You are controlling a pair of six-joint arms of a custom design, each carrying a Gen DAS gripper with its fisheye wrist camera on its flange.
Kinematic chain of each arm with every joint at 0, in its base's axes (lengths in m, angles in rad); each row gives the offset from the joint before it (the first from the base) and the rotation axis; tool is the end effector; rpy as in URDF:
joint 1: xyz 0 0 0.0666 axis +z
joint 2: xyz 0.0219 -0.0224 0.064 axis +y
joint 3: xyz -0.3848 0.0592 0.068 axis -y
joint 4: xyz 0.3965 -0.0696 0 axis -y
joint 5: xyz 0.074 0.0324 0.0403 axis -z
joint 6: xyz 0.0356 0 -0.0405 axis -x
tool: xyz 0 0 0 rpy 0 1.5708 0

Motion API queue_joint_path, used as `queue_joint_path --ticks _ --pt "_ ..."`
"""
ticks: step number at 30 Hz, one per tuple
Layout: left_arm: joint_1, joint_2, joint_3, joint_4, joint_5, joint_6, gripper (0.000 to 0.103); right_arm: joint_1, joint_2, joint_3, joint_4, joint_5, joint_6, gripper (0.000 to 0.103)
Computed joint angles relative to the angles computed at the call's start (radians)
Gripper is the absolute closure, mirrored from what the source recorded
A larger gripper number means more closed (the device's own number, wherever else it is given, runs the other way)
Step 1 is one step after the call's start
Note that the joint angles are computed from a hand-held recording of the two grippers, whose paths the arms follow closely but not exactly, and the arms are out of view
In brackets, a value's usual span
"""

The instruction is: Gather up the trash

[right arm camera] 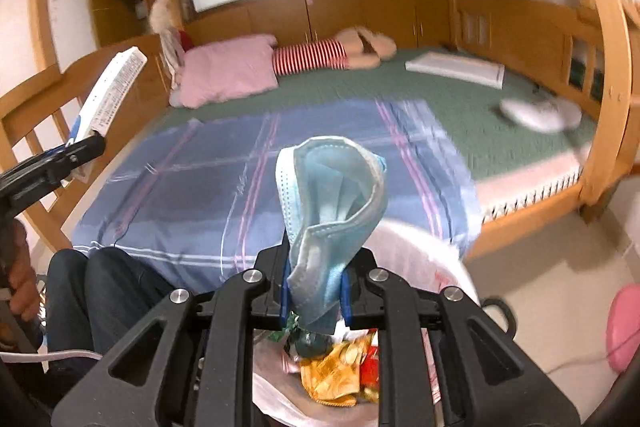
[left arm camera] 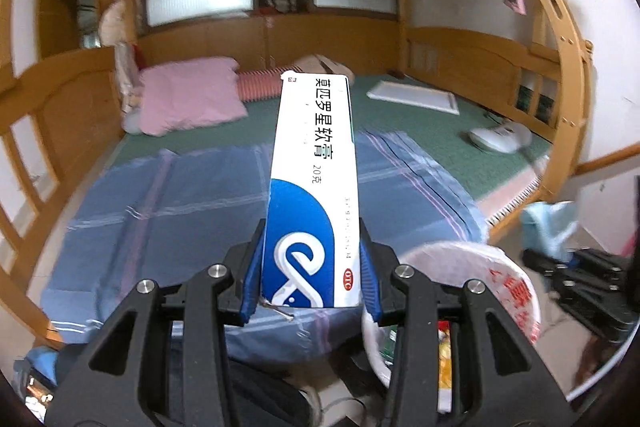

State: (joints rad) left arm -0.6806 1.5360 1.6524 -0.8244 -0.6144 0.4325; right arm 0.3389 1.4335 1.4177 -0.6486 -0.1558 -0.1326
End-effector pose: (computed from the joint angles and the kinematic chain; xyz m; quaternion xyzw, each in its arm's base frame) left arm 0.4389 -0.3295 0.4964 -0.0183 0.8748 0.0227 0.4835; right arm 0.4877 0.1773 0.4474 -0.1262 0.8881 0.1700 0.4081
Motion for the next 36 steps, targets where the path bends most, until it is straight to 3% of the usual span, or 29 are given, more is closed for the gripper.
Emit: queue_joint_path --ticks 1,3,4,5,12,15,17,19,21,25,30,32,36 --pt "0.003 0.009 0.005 -0.004 0.031 -0.006 0.062 -0.001 0.01 0.004 -0.012 -0.007 -0.006 0.083" --pt "0.007 0.025 0.015 -0.013 0.087 -0.01 0.062 -0.007 0.024 0.008 -0.03 -0.017 -0.017 0.068" --pt "0.011 0.037 0.022 -0.019 0.124 -0.013 0.062 -0.008 0.024 0.005 -0.033 -0.01 -0.028 0.043" --pt "0.016 0.047 0.029 -0.025 0.157 -0.014 0.062 -0.011 0.016 -0.006 -0.022 0.002 -0.045 0.032" --pt "0.056 0.157 0.095 -0.065 0.471 -0.028 0.061 -0.051 -0.065 -0.077 0.093 0.004 -0.029 0.021" --pt "0.058 0.216 0.134 -0.095 0.604 -0.063 0.054 -0.054 -0.097 -0.099 0.133 0.007 0.006 0.013" --pt "0.057 0.243 0.153 -0.108 0.652 -0.069 0.023 -0.051 -0.111 -0.107 0.146 0.026 0.035 0.011" --pt "0.057 0.244 0.145 -0.099 0.656 -0.049 0.017 -0.047 -0.116 -0.106 0.15 0.041 0.06 0.008" --pt "0.056 0.229 0.133 -0.098 0.601 -0.033 0.017 -0.042 -0.119 -0.104 0.148 0.047 0.06 0.007" --pt "0.03 0.175 0.115 -0.143 0.233 0.055 0.011 -0.016 -0.121 -0.076 0.107 0.057 0.03 0.003" --pt "-0.007 0.092 0.077 -0.124 -0.089 0.086 0.004 0.049 -0.133 -0.07 0.116 0.085 0.075 0.003" --pt "-0.019 0.065 0.061 -0.109 -0.159 0.097 0.004 0.067 -0.144 -0.086 0.154 0.098 0.1 0.003" --pt "-0.036 0.023 0.026 -0.088 -0.217 0.123 0.003 0.076 -0.154 -0.099 0.189 0.099 0.085 0.003"
